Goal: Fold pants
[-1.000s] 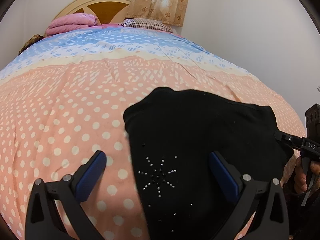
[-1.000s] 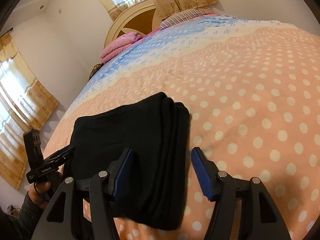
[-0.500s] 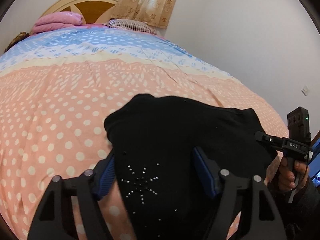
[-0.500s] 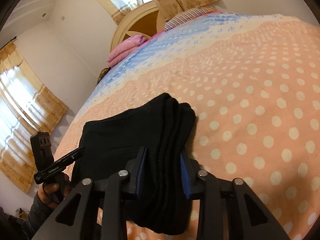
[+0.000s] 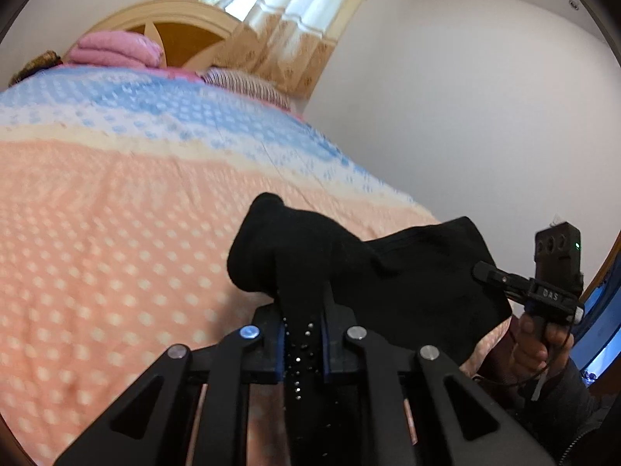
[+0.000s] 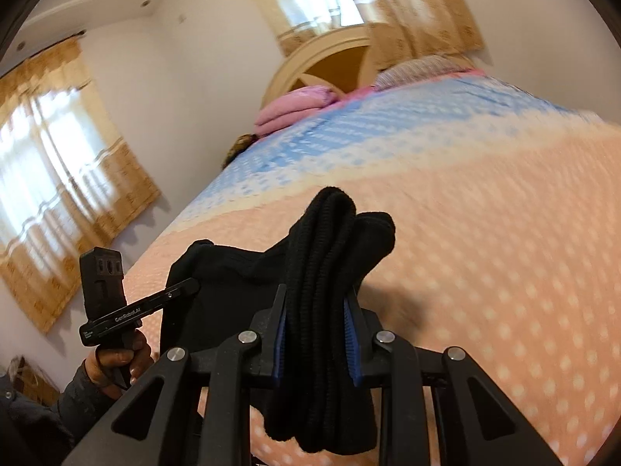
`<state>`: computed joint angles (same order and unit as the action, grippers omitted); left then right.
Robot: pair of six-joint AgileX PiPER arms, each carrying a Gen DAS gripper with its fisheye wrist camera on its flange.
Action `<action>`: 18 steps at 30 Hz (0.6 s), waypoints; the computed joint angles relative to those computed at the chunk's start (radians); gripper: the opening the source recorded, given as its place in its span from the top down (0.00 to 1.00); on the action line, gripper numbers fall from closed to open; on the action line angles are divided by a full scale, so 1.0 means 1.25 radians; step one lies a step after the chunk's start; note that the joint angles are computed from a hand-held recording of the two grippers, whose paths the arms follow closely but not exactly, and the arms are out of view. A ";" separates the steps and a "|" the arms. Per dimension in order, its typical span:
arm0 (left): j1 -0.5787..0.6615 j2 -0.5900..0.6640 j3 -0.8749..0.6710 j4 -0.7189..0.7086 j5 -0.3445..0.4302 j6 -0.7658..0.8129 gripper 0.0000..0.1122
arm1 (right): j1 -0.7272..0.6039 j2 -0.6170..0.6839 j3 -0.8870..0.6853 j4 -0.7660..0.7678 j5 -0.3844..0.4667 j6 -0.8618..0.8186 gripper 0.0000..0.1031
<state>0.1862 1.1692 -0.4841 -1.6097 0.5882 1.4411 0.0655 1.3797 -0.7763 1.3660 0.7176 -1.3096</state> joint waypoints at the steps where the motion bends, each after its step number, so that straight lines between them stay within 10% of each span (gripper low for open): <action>1: 0.048 -0.024 0.000 0.036 0.027 -0.026 0.88 | 0.024 0.010 -0.020 -0.007 -0.014 0.014 0.75; 10: 0.496 -0.071 -0.031 0.210 0.234 -0.041 0.88 | 0.331 0.314 -0.418 -0.165 -0.114 0.254 0.75; 18: 0.686 0.043 -0.080 0.203 0.209 0.084 0.88 | 0.491 0.617 -0.823 -0.410 -0.105 0.564 0.75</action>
<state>1.0438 1.2235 -0.5838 -1.3565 0.8501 1.5465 0.6796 2.1505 -1.8055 0.8535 0.5859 -0.6044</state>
